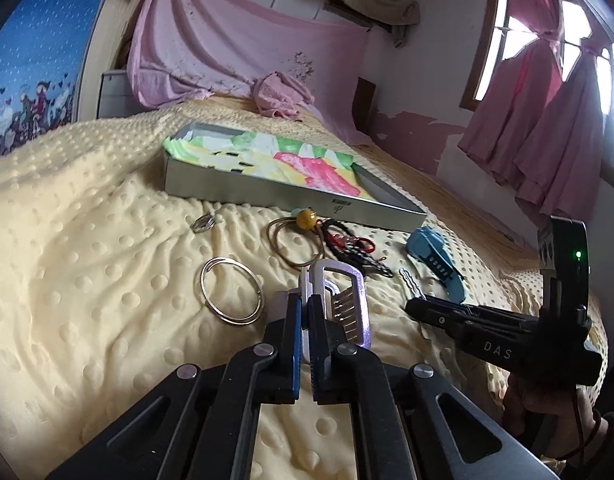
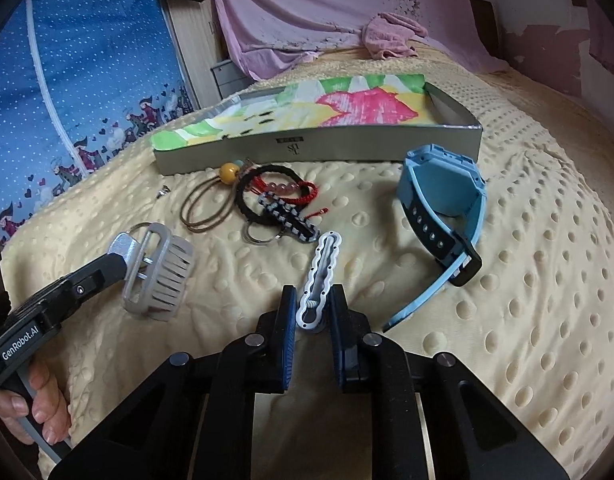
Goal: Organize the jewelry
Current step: 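Carry both items into the grey tray and open both tools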
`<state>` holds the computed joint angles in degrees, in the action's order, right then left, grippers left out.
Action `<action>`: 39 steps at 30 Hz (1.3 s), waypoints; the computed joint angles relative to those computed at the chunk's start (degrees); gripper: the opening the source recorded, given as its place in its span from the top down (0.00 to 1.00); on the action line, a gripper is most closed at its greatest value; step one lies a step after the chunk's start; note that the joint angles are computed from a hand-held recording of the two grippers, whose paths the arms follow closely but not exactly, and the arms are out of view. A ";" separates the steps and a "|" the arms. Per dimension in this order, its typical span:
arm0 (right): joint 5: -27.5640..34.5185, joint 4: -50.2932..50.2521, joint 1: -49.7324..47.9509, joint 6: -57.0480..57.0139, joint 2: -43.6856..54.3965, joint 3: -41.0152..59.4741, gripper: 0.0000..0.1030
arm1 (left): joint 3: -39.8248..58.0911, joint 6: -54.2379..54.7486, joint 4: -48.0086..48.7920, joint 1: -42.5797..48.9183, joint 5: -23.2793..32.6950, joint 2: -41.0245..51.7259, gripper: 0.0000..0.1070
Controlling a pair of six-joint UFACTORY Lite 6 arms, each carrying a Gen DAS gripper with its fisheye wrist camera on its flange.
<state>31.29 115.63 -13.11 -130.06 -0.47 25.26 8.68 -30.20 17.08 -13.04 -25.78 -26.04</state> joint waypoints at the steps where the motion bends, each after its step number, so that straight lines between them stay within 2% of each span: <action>1: 0.71 -0.20 -0.48 -0.22 -0.52 -0.45 0.86 | -0.34 0.98 -0.95 -0.64 0.34 -0.98 0.97; 5: 5.28 -0.78 -3.49 -1.73 -3.83 -3.30 0.86 | -1.80 3.40 -3.91 -2.85 2.17 -5.78 0.97; 9: 9.20 -1.43 -6.01 -2.57 -8.88 -6.27 0.86 | -1.65 4.62 -7.80 -4.85 7.01 -12.45 0.97; 11: 9.51 -2.07 -5.91 -1.63 -11.12 -6.43 0.86 | 0.37 9.35 -13.67 -5.70 9.27 -14.63 0.97; 15: 10.10 -5.24 -5.50 3.94 -12.72 -3.25 0.86 | 8.69 5.94 -11.45 -2.88 9.00 -9.11 0.97; 18: 8.11 -4.99 -2.20 6.56 -9.69 3.57 0.86 | 15.87 11.17 -15.64 -1.31 7.17 -0.50 0.97; 23: 1.50 -4.82 5.91 12.53 3.08 20.01 0.86 | 30.20 -8.22 4.20 6.23 6.26 17.40 0.97; 29: -6.17 -8.50 12.14 22.01 19.54 37.46 0.86 | 47.28 -32.88 27.59 11.08 9.38 35.30 0.97; 33: -10.73 -20.24 14.61 36.03 29.08 48.04 0.86 | 54.55 -49.72 44.64 11.30 12.62 42.06 0.97; 37: -12.54 -30.93 16.08 46.89 34.01 53.02 0.86 | 58.26 -63.67 58.97 11.14 14.25 46.06 0.97; 39: -13.27 -31.58 16.51 47.63 34.33 53.39 0.86 | 59.07 -70.05 65.43 11.23 14.36 47.20 0.96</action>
